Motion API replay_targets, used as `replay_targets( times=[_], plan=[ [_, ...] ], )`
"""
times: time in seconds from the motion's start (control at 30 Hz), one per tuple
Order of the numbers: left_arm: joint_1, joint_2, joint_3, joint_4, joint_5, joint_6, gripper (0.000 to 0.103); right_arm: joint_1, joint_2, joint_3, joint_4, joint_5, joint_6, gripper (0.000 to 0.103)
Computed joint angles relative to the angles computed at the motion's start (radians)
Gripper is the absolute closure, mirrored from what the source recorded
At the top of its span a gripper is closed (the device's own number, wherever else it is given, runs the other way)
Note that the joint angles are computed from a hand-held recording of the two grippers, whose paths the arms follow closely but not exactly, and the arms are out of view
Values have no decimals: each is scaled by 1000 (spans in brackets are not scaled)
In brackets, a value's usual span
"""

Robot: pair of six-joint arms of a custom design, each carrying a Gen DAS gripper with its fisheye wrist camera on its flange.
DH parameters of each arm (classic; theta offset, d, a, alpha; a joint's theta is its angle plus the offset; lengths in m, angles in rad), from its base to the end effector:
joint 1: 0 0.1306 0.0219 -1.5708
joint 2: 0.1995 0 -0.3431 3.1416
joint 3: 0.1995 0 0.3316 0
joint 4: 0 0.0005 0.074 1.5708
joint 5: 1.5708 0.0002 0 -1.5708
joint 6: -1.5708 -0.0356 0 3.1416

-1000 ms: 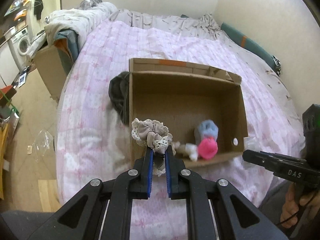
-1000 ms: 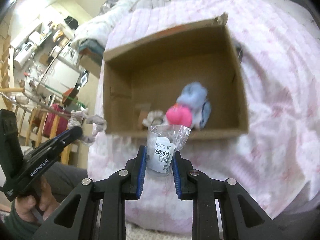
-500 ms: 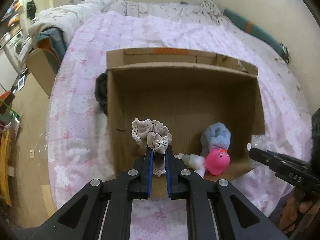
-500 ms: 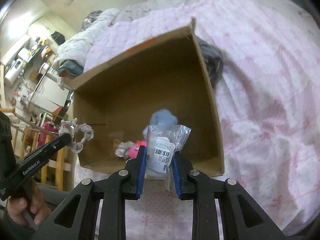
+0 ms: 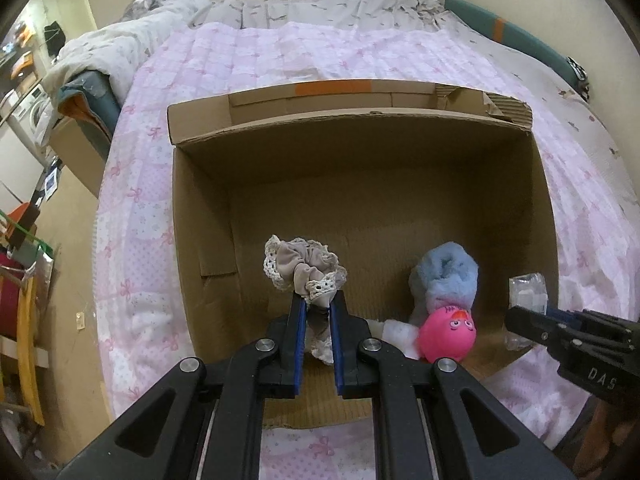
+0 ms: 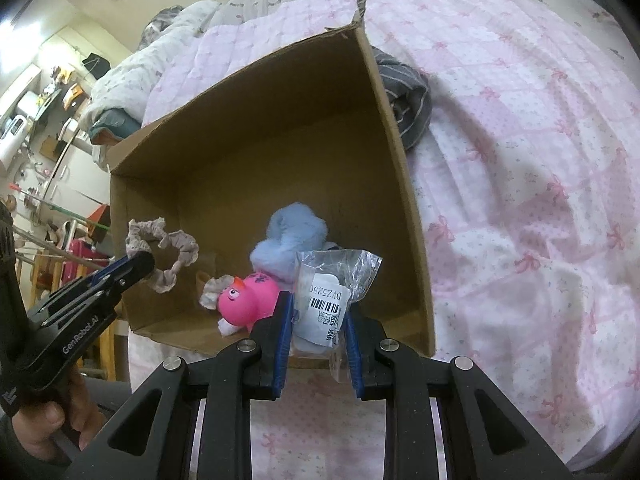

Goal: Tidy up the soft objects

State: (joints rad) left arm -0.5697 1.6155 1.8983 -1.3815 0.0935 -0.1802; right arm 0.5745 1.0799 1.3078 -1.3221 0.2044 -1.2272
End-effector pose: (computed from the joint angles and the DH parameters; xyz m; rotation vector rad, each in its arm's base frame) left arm 0.3961 -0.2583 0.4585 1.0117 2.4879 -0.2483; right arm 0.2528 0.1544 0.4373 0.9185 2.5064 0.3382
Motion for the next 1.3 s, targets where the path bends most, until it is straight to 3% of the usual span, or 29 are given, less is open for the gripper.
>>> replay_targets(
  times=[0.27,0.37,0.43,0.5,0.77,0.87,0.93,0.97,1.07,1.3],
  plan=[
    [-4,21,23,-47,-19,12,89,-9,15,9,-2,-13,7,77],
    [-5,18,24,-58,-27,11,76,-11,8,-3,8,-20,3,77],
    [-11,11,16,-54,-61,9,53,-10,9,-4,12,-18,5,77],
    [-12,3,11,-45,-75,10,45,-5,16,4,7,-7,10,77],
    [9,-17,27,-31,-75,36,45,8,11,11,10,32,10,75],
    [29,-22,42,-33,-44,63,45,29,6,27,1,97,2,67],
    [38,-23,53,-42,-34,74,45,41,-7,24,18,125,-7,37],
    [44,-30,52,-39,-22,78,45,48,-13,23,24,138,-14,32],
    [55,-75,17,2,-6,74,45,69,-11,39,8,169,-26,31],
    [91,-170,-31,65,-7,64,45,150,22,157,-83,328,-11,25]
  ],
)
